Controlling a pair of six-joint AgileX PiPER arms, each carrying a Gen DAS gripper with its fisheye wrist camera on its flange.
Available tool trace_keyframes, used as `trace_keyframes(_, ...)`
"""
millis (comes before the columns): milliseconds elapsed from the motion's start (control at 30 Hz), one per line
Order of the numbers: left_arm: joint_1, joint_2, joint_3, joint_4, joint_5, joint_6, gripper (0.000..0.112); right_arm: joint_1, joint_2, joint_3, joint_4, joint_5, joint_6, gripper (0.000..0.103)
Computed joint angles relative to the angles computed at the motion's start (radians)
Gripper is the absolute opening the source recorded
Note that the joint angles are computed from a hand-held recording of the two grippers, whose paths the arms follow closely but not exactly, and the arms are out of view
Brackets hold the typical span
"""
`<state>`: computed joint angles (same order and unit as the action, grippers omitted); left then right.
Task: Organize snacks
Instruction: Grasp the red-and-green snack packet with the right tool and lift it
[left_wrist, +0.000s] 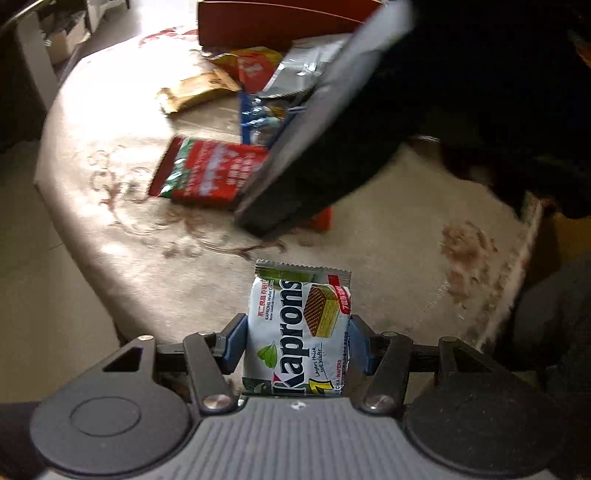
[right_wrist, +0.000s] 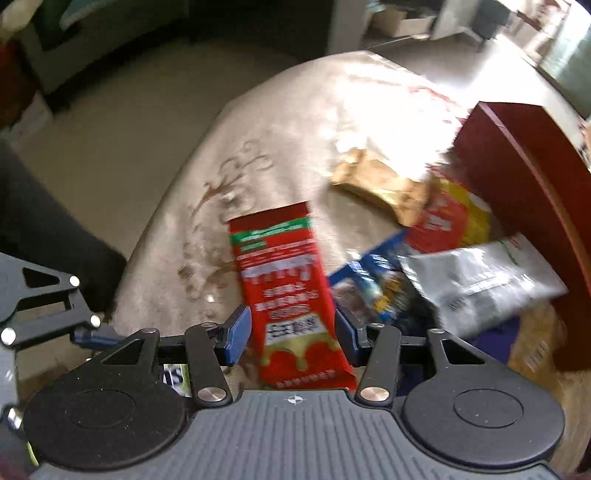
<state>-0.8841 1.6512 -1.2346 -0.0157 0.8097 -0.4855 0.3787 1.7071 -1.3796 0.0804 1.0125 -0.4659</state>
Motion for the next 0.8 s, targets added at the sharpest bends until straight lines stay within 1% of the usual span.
trace_keyframes(33,-0.004,0.003,-0.004,0.006,0.003,-0.001,0.058,0.014,0.021,-0.015,-0.014,0.011,0.001,0.056)
trace_keyframes(67,-0.003,0.006,-0.006,0.002,0.001,0.002,0.058,0.028,0.037,-0.023,-0.031,0.013,0.011,0.059)
trace_keyframes(133,0.003,0.004,-0.005,-0.013,0.0,0.013,0.058,0.049,0.052,-0.021,-0.065,-0.002,0.04,0.061)
trace_keyframes(200,0.017,0.014,-0.006,-0.029,-0.011,0.033,0.058,0.042,0.047,-0.015,-0.057,0.001,0.065,0.059)
trace_keyframes(333,0.027,0.02,-0.009,-0.042,-0.014,0.045,0.058,0.025,-0.037,0.085,-0.085,-0.016,0.092,0.054)
trace_keyframes(400,0.037,0.019,-0.009,-0.056,-0.013,0.052,0.058,-0.009,-0.092,0.142,-0.078,-0.012,0.118,0.051)
trace_keyframes(433,0.041,0.021,-0.012,-0.059,-0.013,0.049,0.058,-0.034,-0.122,0.167,-0.059,-0.011,0.122,0.044)
trace_keyframes(500,0.044,0.036,-0.033,-0.053,-0.008,0.036,0.058,-0.11,-0.188,0.222,0.009,-0.005,0.131,0.025)
trace_keyframes(533,0.043,0.051,-0.051,-0.046,0.001,0.028,0.058,-0.149,-0.215,0.251,0.036,-0.007,0.14,0.02)
trace_keyframes(600,0.03,0.074,-0.085,-0.017,0.023,0.003,0.058,-0.201,-0.261,0.315,0.048,-0.033,0.138,0.02)
trace_keyframes(633,0.02,0.08,-0.096,0.001,0.034,-0.013,0.058,-0.218,-0.28,0.337,0.064,-0.052,0.131,0.029)
trace_keyframes(667,0.011,0.084,-0.103,0.018,0.042,-0.028,0.058,-0.231,-0.286,0.343,0.08,-0.06,0.139,0.04)
trace_keyframes(700,0.005,0.085,-0.106,0.03,0.047,-0.04,0.06,-0.236,-0.285,0.342,0.093,-0.059,0.112,0.044)
trace_keyframes(733,0.001,0.085,-0.109,0.041,0.051,-0.051,0.06,-0.224,-0.292,0.349,0.087,-0.074,0.075,0.053)
trace_keyframes(767,-0.003,0.083,-0.11,0.051,0.055,-0.06,0.06,-0.211,-0.299,0.359,0.068,-0.102,0.036,0.064)
trace_keyframes(800,-0.006,0.08,-0.108,0.06,0.056,-0.07,0.06,-0.188,-0.286,0.347,0.048,-0.102,-0.01,0.072)
